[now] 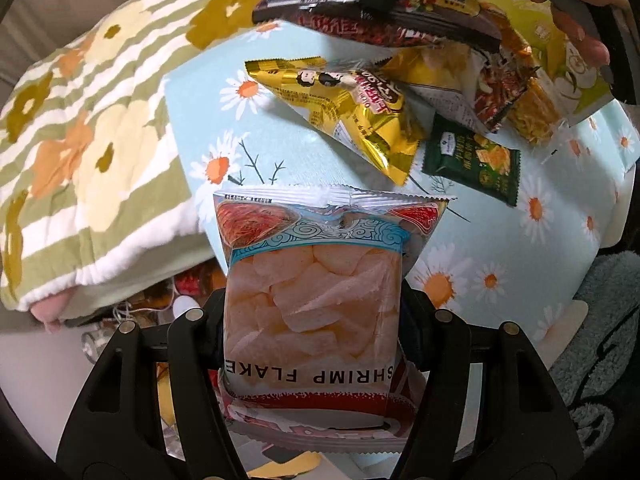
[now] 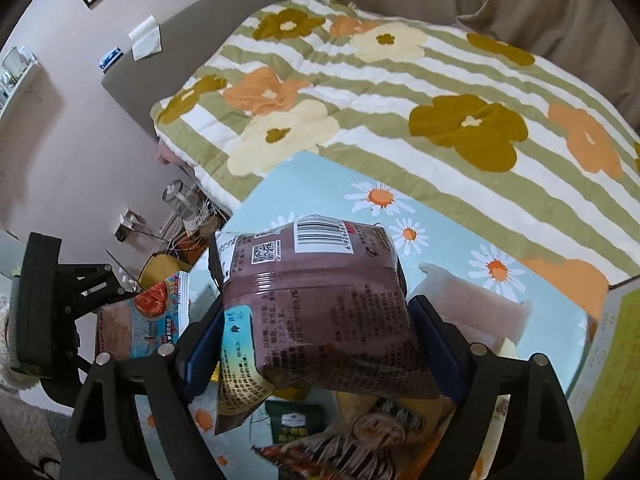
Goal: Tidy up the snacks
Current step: 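Carry both bags over the yellow box and open both tools to drop them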
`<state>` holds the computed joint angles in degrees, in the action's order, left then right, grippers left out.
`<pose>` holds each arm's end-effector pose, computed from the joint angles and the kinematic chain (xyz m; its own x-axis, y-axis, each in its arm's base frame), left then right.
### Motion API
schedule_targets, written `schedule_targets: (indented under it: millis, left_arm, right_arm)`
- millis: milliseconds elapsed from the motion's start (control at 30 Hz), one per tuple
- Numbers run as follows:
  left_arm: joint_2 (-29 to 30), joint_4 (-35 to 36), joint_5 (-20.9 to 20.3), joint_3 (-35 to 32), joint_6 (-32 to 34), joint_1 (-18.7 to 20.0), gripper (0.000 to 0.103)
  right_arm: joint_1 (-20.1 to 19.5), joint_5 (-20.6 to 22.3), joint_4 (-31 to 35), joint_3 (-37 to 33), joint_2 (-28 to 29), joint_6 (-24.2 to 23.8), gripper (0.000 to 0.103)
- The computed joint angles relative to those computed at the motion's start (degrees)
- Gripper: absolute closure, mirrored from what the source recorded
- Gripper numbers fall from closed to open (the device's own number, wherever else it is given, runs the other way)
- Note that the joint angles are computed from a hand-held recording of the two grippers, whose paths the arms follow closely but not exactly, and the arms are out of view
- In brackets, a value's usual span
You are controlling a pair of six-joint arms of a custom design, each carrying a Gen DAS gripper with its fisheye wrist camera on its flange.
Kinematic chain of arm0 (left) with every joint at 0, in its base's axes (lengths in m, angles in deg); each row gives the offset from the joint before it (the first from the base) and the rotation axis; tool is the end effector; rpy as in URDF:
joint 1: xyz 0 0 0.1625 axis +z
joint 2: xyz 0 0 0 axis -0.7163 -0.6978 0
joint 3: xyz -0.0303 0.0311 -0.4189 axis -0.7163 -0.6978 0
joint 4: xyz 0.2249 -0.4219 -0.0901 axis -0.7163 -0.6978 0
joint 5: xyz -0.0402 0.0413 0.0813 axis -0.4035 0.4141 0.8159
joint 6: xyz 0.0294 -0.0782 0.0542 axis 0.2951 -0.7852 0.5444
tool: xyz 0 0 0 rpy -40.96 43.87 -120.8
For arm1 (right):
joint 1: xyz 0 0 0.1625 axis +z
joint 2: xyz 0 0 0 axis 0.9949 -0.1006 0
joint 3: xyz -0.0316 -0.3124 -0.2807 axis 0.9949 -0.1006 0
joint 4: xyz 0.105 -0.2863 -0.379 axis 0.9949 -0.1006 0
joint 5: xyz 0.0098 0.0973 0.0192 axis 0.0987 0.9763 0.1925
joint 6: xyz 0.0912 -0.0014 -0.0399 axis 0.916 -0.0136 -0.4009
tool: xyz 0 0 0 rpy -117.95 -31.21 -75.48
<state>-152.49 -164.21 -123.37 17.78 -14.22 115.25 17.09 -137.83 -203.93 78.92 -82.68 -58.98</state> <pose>-0.0404 -0.6598 0.2010 -0.4759 0.7403 -0.4748 0.6482 0.6601 0.3796 0.2362 -0.7058 0.0191 -0.8362 -0.3165 0.4479 -0.4279 0.8874 -0.1717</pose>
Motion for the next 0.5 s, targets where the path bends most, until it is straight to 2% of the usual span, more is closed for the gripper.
schedule_targets:
  millis: [267,500]
  left_arm:
    - [-2.52,-2.57,-2.08,0.75,-0.93,-2.28,0.042]
    - [-1.5,-6.16,-4.34,-1.24,0.13,-5.81,0.042]
  right_arm:
    - [2.54,-1.33,-6.06,5.85,-4.97,1.73,0.019]
    - [4.07,-3.42,-12.52,11.31,-10.65,4.17,0.019]
